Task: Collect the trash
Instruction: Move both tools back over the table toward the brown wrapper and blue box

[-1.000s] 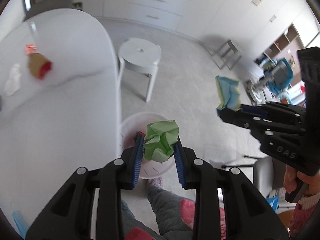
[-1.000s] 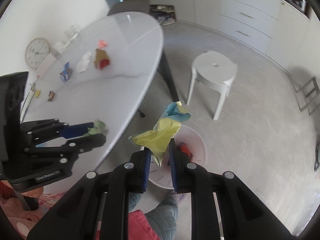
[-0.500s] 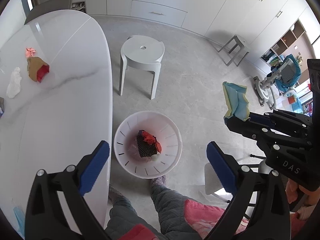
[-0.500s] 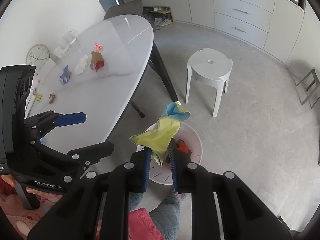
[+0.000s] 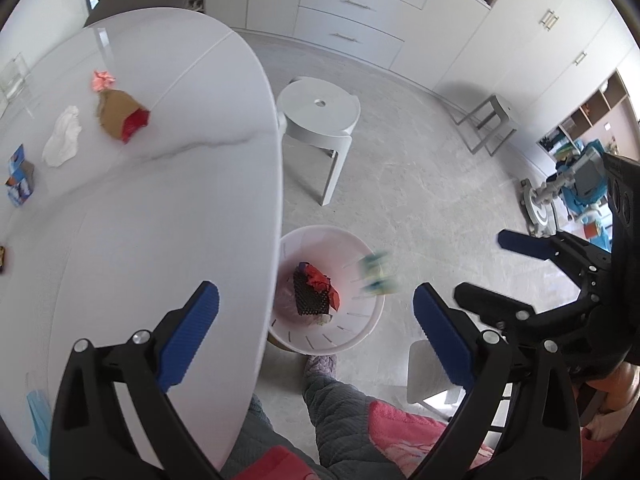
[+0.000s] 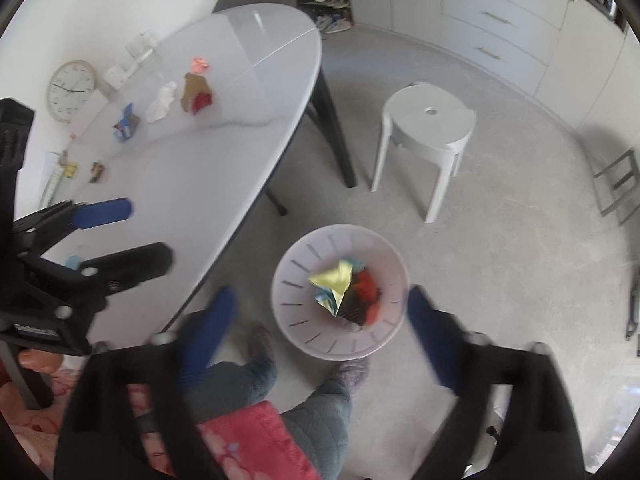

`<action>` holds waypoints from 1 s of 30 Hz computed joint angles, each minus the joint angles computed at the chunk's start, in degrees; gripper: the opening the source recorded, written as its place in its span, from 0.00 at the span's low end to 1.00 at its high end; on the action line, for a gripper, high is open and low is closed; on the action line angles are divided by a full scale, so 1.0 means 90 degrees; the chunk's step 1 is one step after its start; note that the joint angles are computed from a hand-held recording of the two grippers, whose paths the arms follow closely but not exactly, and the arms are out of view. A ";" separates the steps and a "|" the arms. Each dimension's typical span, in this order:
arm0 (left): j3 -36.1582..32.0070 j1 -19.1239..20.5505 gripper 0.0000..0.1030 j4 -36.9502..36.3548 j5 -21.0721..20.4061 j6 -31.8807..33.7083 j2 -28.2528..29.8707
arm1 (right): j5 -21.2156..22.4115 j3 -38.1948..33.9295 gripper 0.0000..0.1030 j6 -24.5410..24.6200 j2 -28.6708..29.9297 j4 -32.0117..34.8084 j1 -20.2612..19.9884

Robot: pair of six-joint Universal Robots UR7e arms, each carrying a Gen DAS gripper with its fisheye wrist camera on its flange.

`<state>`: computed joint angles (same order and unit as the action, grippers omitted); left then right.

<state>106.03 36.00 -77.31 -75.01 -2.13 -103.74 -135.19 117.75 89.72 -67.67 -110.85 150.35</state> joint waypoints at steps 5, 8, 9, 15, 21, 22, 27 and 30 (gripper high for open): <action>-0.0134 0.0110 0.91 0.0031 0.0016 -0.0002 0.0011 | -0.0200 -0.0211 0.98 0.0899 -0.0092 0.0783 0.0018; -0.0166 0.0150 0.91 0.0027 0.0052 0.0009 -0.0007 | -0.0247 -0.0215 0.98 0.1030 -0.0109 0.0778 0.0017; -0.0183 0.0164 0.91 0.0028 0.0066 0.0011 -0.0009 | -0.0235 -0.0234 0.98 0.1013 -0.0088 0.0794 0.0005; -0.0315 0.0360 0.91 0.0018 0.0143 -0.0003 0.0036 | -0.0202 -0.0399 0.98 0.0641 0.0125 0.0577 -0.0107; -0.0635 0.0730 0.91 -0.0124 0.0442 -0.0221 0.0206 | -0.0321 -0.0660 0.98 -0.0138 0.0454 0.0039 -0.0332; -0.0712 0.0831 0.92 -0.0187 0.0524 -0.0219 0.0241 | -0.0360 -0.0733 0.98 -0.0359 0.0547 -0.0129 -0.0389; -0.1100 0.1297 0.91 -0.0502 0.1052 -0.0262 0.0419 | -0.0504 -0.1152 0.98 -0.1481 0.1000 -0.0829 -0.0647; -0.1371 0.1615 0.91 -0.0711 0.1405 -0.0249 0.0576 | -0.0536 -0.1516 0.98 -0.2378 0.1376 -0.1313 -0.0838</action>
<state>93.69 50.54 -83.72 -62.37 -4.38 -98.56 -140.02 104.10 68.32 -55.29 -122.67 142.81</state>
